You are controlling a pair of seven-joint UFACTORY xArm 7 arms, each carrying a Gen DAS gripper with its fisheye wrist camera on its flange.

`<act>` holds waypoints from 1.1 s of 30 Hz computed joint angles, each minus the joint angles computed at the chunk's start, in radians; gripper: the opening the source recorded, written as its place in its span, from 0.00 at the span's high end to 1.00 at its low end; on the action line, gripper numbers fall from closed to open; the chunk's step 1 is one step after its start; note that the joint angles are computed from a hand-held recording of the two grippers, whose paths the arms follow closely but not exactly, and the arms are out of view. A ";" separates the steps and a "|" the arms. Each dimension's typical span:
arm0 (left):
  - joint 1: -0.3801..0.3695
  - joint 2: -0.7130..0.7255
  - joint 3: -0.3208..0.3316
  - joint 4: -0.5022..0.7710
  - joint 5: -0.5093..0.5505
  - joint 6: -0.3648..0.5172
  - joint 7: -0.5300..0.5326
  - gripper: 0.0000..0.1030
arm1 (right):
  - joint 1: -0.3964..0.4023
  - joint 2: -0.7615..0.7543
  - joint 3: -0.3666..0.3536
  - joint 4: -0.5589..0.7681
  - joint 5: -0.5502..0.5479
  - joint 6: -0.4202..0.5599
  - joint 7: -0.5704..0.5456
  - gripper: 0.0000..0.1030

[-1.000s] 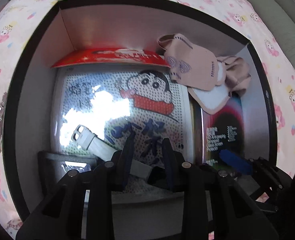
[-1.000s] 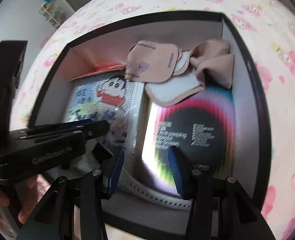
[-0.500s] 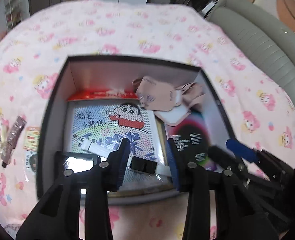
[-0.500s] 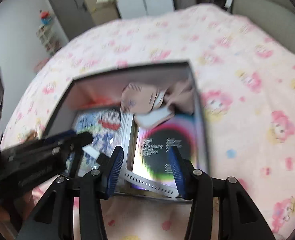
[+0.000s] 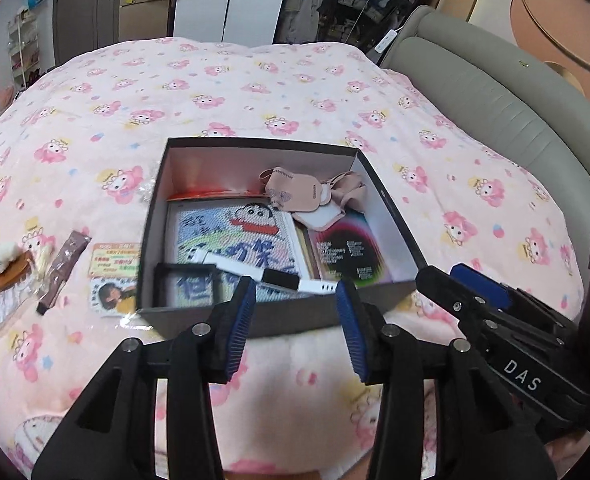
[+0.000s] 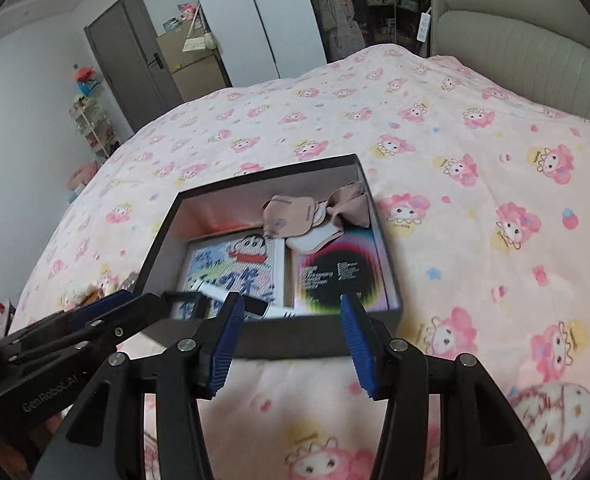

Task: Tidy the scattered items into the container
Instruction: 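Withdraw both grippers from the box toward the remaining items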

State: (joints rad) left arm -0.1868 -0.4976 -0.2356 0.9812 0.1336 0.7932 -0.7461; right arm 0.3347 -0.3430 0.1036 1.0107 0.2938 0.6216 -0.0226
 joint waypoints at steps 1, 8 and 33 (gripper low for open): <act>-0.001 -0.020 0.001 -0.009 0.000 0.011 -0.002 0.58 | 0.002 -0.013 0.006 -0.005 -0.005 0.006 0.003 0.55; 0.002 -0.153 0.006 -0.097 -0.030 0.036 -0.021 0.56 | 0.042 -0.089 0.034 -0.050 -0.012 0.018 0.031 0.55; 0.109 -0.464 0.103 -0.311 -0.100 0.172 0.031 0.56 | 0.170 0.046 0.155 0.066 -0.097 0.031 0.124 0.55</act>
State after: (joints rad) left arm -0.0777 -0.9620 -0.1329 0.6704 0.0334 0.9655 -0.7148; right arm 0.5050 -0.2966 0.2586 1.0770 0.1971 0.6527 0.1018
